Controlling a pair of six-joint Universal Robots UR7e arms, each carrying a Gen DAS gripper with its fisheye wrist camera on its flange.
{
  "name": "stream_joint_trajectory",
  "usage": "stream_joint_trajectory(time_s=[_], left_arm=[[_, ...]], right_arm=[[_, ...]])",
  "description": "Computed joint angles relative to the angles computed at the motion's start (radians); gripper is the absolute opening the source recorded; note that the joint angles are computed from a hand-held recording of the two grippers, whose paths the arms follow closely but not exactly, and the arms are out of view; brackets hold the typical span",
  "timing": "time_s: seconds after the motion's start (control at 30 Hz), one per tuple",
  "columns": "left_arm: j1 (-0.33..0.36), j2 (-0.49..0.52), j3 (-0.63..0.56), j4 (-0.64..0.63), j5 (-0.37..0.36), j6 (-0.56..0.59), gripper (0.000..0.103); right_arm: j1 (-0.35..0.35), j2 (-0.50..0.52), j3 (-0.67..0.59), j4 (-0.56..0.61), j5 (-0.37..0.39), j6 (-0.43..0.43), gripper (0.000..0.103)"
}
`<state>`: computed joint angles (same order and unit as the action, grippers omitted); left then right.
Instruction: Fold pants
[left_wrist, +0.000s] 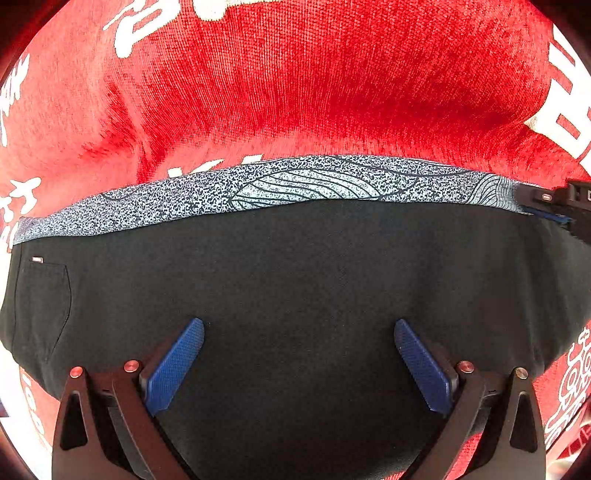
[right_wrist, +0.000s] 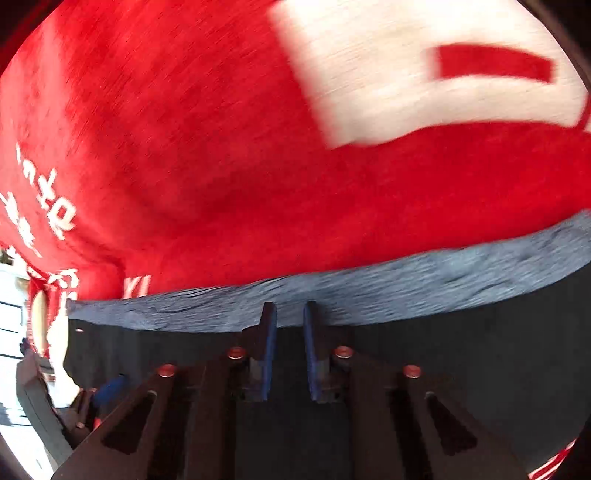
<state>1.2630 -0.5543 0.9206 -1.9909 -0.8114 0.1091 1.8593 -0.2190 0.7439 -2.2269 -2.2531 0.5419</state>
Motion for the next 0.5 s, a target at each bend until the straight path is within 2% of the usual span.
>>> stream_joint_trajectory(time_s=[0.1,0.23,0.27,0.3,0.33,0.37,0.4,0.43,0.47,0.5], left_arm=[[0.0,-0.002,-0.002,0.022,0.002,-0.011,0.103],[-0.001,0.039,-0.105,0.145,0.008,-0.048,0.103],[-0.003,0.057,-0.145,0.192,0.011,-0.067,0.103],[-0.007,0.076,-0.193,0.252,0.016,-0.099,0.103],[-0.01,0.086,-0.219,0.285,0.017,-0.117,0.103],[-0.016,0.091,-0.234,0.297,0.009,-0.127,0.103],[-0.022,0.097,-0.251,0.3,0.004,-0.125,0.103],[-0.029,0.097,-0.248,0.288,0.001,-0.117,0.103],[-0.036,0.094,-0.241,0.276,-0.001,-0.107,0.103],[-0.045,0.094,-0.232,0.259,-0.005,-0.09,0.103]], right_arm=[[-0.01,-0.095,0.136,-0.031,-0.105,0.053,0.014],[-0.022,-0.252,0.344,-0.032,-0.231,0.246,0.014],[-0.021,-0.274,0.373,-0.039,-0.234,0.262,0.014],[-0.018,-0.296,0.393,-0.015,-0.231,0.291,0.019],[-0.007,-0.318,0.409,0.05,-0.247,0.349,0.02],[0.005,-0.334,0.424,0.073,-0.258,0.377,0.031],[0.019,-0.352,0.449,0.072,-0.272,0.395,0.053],[0.038,-0.374,0.48,0.082,-0.303,0.431,0.064],[0.058,-0.392,0.505,0.117,-0.348,0.49,0.071],[0.074,-0.407,0.524,0.159,-0.381,0.547,0.071]])
